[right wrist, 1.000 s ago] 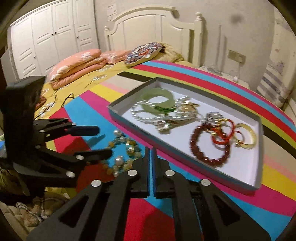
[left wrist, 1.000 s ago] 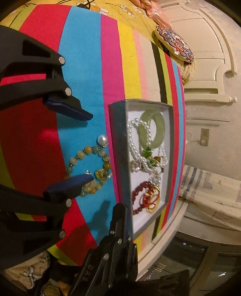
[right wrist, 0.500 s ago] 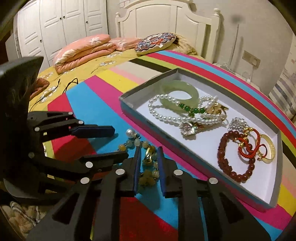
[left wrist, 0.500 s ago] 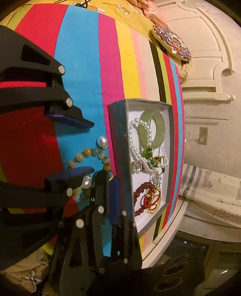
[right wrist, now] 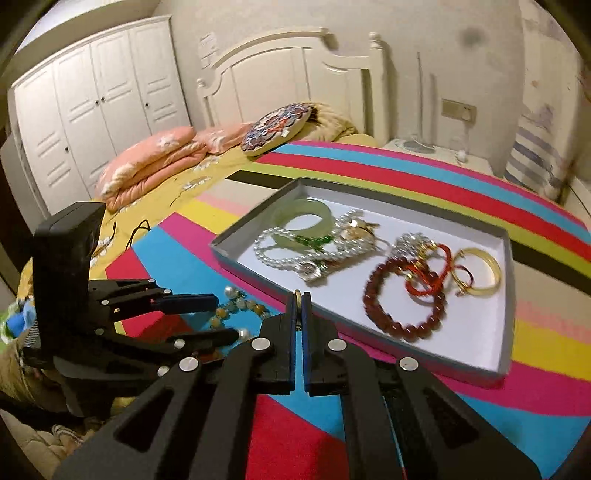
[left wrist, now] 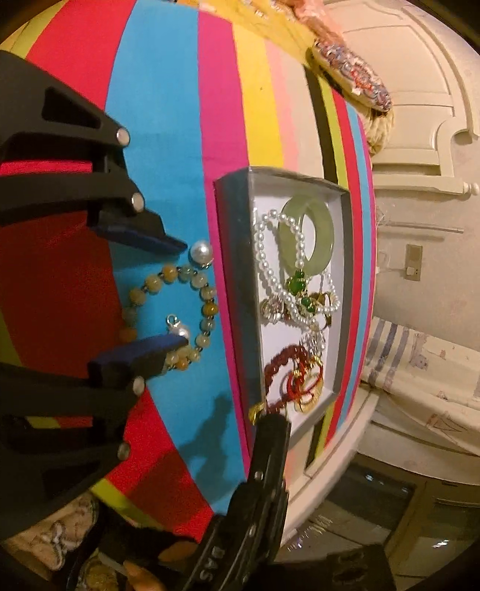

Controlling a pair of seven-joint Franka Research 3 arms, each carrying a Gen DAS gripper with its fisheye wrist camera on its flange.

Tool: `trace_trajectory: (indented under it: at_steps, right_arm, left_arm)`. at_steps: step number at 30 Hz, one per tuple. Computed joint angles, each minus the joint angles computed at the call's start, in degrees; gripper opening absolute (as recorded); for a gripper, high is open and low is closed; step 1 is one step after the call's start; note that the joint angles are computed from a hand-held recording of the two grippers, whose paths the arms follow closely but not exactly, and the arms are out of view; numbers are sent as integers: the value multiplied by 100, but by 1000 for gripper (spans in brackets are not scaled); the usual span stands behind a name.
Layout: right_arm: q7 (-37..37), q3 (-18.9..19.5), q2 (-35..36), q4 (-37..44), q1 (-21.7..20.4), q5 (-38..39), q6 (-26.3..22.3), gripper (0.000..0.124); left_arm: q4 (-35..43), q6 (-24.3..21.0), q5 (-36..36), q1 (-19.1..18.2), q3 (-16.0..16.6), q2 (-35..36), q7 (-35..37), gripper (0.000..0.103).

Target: Organize jewelry

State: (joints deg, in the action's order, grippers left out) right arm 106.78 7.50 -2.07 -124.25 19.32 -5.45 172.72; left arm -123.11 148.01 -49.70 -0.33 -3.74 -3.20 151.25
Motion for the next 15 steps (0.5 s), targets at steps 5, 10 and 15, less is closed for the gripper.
trace_trajectory:
  at_steps: [5, 10, 15]
  right_arm:
    - [-182, 1, -2, -91, 34, 208, 60, 3]
    - [-123, 14, -14, -115, 25, 123, 92, 3]
    - [24, 29, -70, -181, -32, 17, 163, 3]
  left_arm:
    - [44, -87, 215, -18, -48, 15, -105, 9]
    - [2, -201, -256, -30, 18, -62, 257, 9]
    - [56, -485, -644, -9, 100, -175, 588, 9]
